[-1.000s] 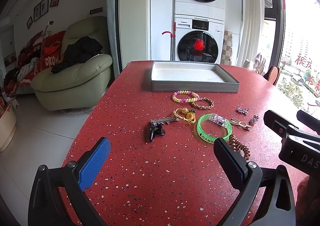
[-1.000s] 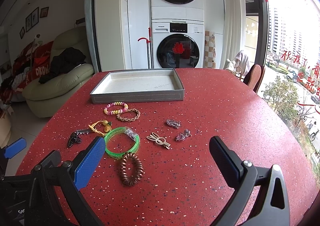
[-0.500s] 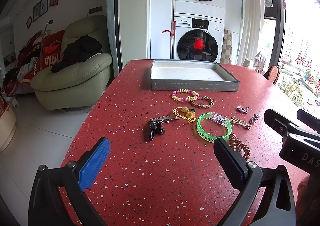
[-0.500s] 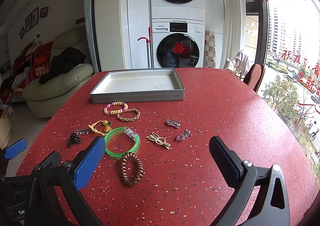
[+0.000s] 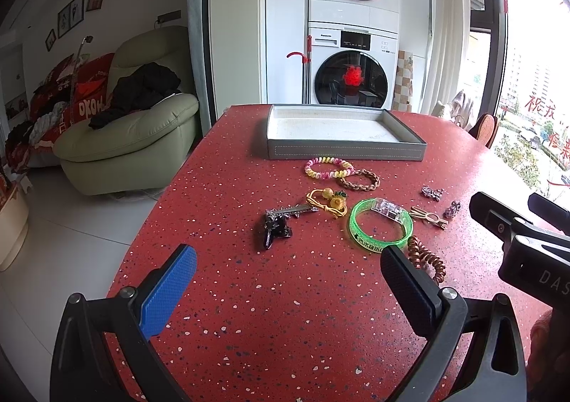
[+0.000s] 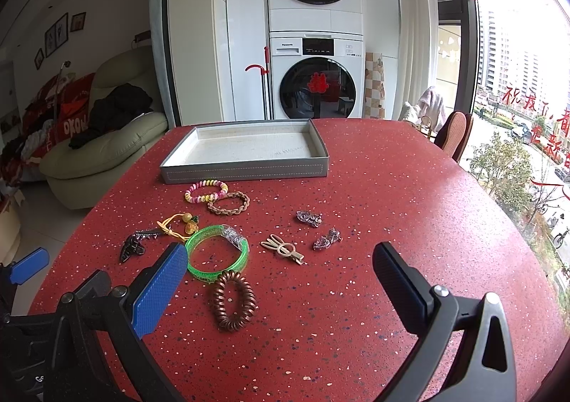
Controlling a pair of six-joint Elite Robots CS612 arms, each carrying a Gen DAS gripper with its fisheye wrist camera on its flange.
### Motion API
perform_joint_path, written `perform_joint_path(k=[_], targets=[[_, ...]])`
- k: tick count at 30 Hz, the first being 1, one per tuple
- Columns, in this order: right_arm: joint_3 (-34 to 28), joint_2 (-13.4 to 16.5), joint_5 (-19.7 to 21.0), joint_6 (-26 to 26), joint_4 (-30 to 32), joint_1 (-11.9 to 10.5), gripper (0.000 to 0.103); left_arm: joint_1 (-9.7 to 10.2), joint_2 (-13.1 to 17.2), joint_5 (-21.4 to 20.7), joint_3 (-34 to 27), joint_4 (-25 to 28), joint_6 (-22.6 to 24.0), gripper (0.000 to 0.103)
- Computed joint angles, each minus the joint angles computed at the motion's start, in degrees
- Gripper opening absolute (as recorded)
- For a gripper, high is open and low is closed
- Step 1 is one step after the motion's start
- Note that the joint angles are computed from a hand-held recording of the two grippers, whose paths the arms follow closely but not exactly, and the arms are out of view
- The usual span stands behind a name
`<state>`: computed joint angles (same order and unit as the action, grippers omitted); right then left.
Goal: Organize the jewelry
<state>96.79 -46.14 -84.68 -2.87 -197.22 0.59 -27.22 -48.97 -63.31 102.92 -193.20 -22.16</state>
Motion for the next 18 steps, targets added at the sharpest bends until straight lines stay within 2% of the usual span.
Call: perform_joint_path(k=[5,8,10,14,18], targets=[[-0.1,0.1,0.0,0.2,0.5,-0.1,0.103,0.28,0.0,-1.1,-0.5,1.4,0.0,0.103],[-0.2,0.0,-0.3,0.5,1.7,-0.1,0.103,1.09,-0.1,-3.5,-1.5,3.9,-0.2,0.103],[-0.7,0.0,-2.0,0.7,3.5,-0.2,0.103,1.71,-0.1,-4.1,-2.7,6.7,-0.4,0.103],[-2.2,-0.2,-5.5,1.7,9.6,-0.4,0.103,3.82,0.6,-7.9,-6.0,13.8,-1.1,0.103],[-4.4,-0.1,-5.9,3.3,17.1,-1.4,0.103,6.06,1.9,-13.7,-9.6,20.3,-2.8,0.103]])
